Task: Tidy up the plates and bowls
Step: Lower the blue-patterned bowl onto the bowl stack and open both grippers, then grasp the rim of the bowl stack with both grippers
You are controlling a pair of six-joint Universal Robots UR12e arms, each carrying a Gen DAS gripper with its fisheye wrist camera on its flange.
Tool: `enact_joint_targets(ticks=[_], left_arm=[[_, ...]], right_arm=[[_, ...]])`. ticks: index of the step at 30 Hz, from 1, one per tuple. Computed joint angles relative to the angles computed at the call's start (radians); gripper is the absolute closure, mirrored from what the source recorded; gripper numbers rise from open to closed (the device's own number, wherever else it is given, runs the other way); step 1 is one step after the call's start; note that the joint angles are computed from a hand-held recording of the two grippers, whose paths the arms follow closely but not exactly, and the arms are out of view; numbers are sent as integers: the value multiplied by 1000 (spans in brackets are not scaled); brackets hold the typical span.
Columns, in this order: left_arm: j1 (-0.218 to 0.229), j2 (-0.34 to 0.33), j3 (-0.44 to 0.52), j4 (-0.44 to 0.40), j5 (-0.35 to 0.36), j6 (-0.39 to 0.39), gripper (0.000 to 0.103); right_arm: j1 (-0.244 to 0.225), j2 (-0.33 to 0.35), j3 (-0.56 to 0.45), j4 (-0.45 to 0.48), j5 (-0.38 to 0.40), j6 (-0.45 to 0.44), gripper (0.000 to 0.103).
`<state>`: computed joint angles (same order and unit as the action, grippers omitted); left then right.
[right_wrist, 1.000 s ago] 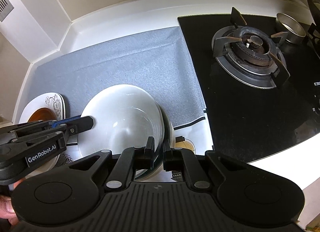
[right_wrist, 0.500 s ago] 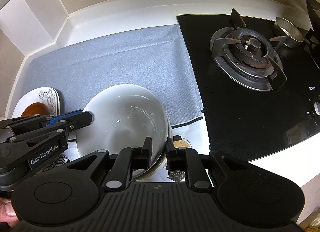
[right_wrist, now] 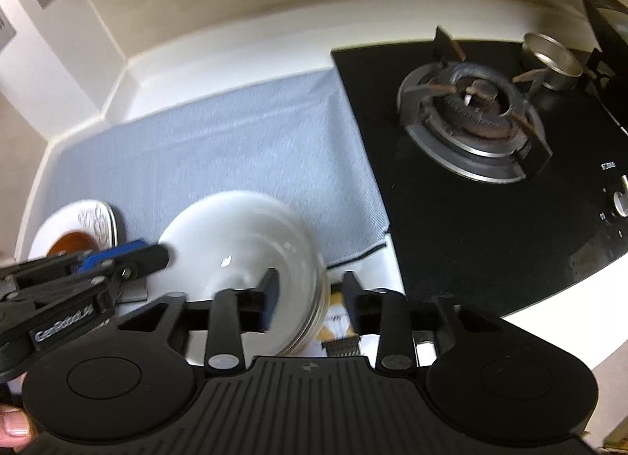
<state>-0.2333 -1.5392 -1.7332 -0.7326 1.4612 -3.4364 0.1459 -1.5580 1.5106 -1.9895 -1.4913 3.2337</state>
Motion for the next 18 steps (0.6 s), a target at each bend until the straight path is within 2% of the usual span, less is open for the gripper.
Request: enact_joint_targets(ticks=[2, 6, 9, 18], left_arm=[[6, 3, -3, -9, -16, -21, 58], [24, -2, -2, -47, -78, -87, 43], [25, -8, -1, -64, -91, -129, 43], [-2, -36, 22, -130, -47, -232, 44]], right_arm=[[-10, -8, 16, -21, 17, -6, 50], [-33, -8, 26, -7, 63, -6, 48], [-51, 7, 17, 33, 110, 6, 48], [-74, 65, -22, 139, 218, -18, 48]])
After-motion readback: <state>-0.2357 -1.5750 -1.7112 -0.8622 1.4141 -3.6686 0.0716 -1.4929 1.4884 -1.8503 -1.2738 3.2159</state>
